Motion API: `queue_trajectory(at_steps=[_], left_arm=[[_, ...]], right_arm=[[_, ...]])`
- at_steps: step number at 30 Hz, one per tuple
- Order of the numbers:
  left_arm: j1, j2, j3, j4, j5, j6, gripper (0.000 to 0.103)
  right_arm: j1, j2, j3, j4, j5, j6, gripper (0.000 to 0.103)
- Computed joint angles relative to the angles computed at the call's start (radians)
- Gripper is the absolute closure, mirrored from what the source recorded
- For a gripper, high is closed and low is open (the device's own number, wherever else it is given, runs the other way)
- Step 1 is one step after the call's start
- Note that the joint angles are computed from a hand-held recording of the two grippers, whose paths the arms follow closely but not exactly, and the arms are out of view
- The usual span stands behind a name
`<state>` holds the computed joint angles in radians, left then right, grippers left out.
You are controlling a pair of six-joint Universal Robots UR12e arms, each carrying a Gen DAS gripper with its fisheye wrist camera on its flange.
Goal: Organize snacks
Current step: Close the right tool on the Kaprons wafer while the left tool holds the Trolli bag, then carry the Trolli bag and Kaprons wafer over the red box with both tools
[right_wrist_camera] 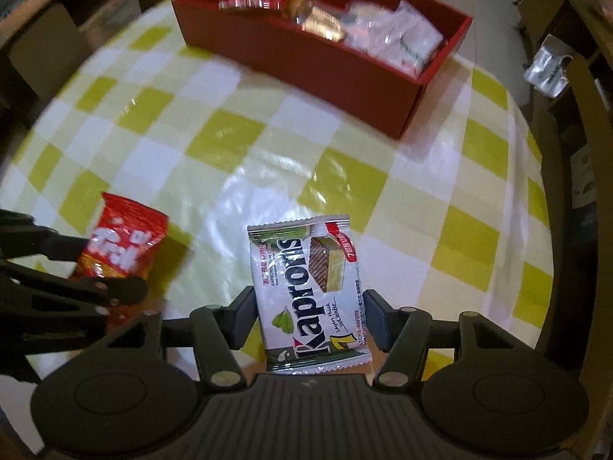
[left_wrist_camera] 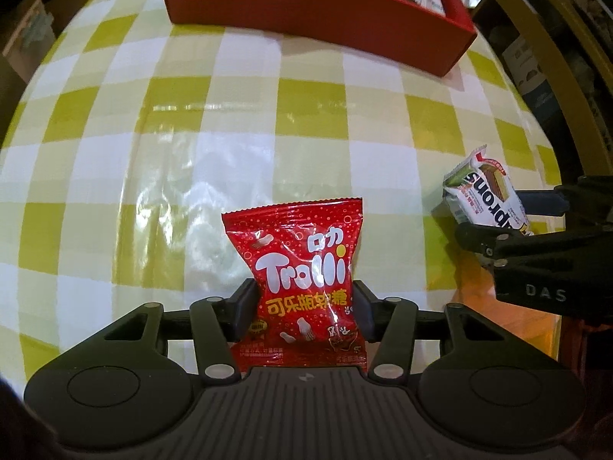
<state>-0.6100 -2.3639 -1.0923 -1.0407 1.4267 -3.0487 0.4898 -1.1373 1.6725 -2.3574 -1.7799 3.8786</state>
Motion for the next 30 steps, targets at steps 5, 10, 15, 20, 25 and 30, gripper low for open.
queue_trajectory(at_steps=[5,10,15,20,25,30], left_arm=[[-0.002,-0.001,0.008,0.029,0.005,-0.006,0.043],[-0.003,-0.010,0.026,0.051,0.021,-0.015,0.043],[-0.003,-0.017,0.044,0.081,0.029,-0.021,0.043],[-0.003,-0.024,0.062,0.094,0.029,-0.022,0.043],[-0.003,-0.036,0.087,0.103,0.027,-0.020,0.043],[-0.006,-0.057,0.131,0.116,0.029,-0.026,0.043]], right_arm=[[0.002,-0.003,-0.002,-0.027,-0.017,-0.003,0.037],[0.001,-0.011,0.003,-0.054,-0.048,0.012,0.037],[-0.002,-0.017,0.006,-0.082,-0.069,0.020,0.037],[-0.006,-0.018,0.002,-0.101,-0.085,0.015,0.037],[-0.013,-0.023,0.003,-0.140,-0.115,0.026,0.037],[-0.024,-0.023,-0.002,-0.157,-0.137,0.034,0.037]])
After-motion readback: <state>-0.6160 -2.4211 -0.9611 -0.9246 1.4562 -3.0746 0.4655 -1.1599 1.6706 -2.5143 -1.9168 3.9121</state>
